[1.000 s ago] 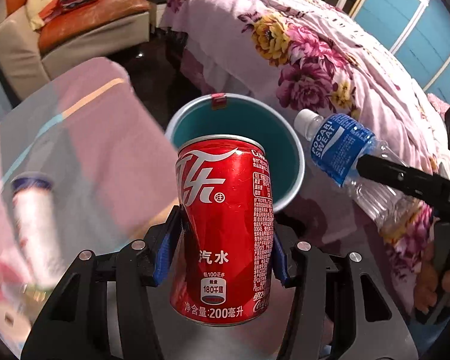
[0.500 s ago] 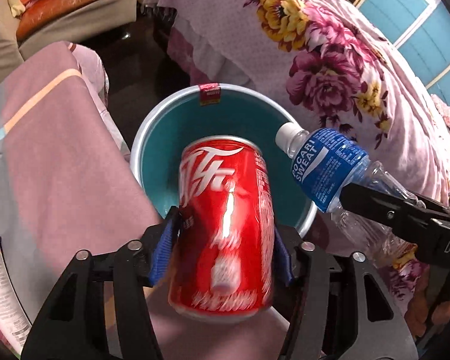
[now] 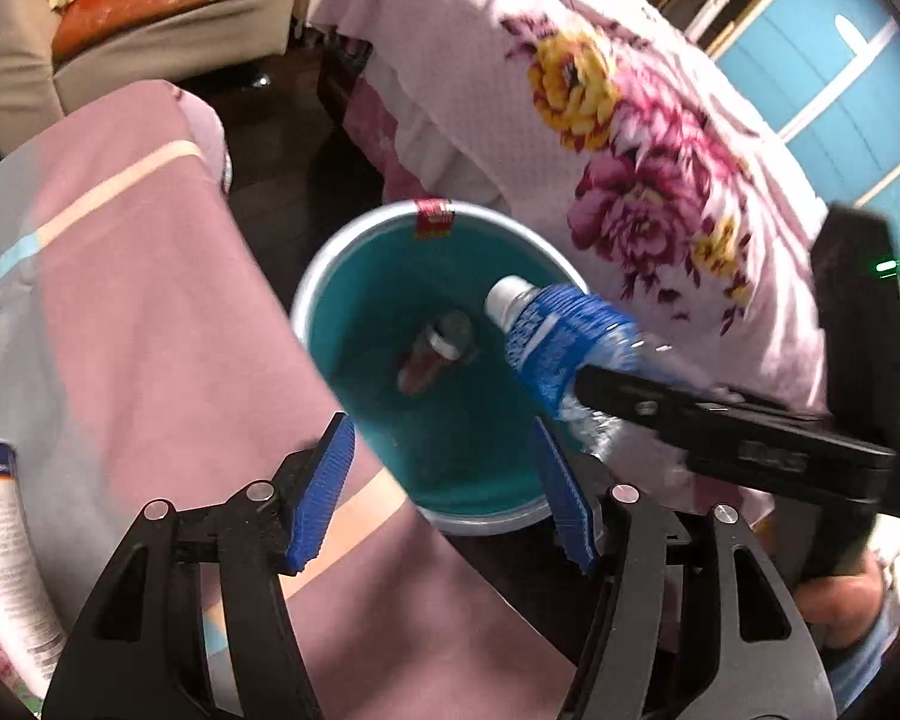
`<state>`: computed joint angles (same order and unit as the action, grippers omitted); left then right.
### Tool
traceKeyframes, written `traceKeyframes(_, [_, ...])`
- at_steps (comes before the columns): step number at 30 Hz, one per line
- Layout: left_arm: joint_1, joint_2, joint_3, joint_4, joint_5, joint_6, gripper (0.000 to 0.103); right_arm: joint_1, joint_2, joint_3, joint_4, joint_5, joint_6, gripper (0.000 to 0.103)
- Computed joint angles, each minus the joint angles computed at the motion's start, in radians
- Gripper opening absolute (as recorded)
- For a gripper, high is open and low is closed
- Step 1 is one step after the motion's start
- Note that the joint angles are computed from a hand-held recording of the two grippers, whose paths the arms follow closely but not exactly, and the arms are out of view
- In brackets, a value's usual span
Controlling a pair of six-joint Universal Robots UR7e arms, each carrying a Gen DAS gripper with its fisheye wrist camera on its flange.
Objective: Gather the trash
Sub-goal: 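Carry the can and bottle over the teal bin and open both grippers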
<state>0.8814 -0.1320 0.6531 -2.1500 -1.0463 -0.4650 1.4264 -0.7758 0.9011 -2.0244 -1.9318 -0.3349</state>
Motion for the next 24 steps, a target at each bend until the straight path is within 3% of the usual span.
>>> traceKeyframes(10, [0.004,-0.136,0.217,-0.147,0.009,-0.039,0.064,0.0,0.116,-0.09,0.049,-0.023,0.001,0.062])
traceKeyframes(13, [0.008,-0.158,0.253,-0.168,0.003,-0.043,0.064,-0.013,0.141,-0.111,0.112,-0.036,0.031,0.062])
traceKeyframes(24, [0.006,-0.193,0.323,-0.224,-0.023,-0.039,0.064,-0.009,0.094,-0.034,0.18,-0.057,0.032,0.062])
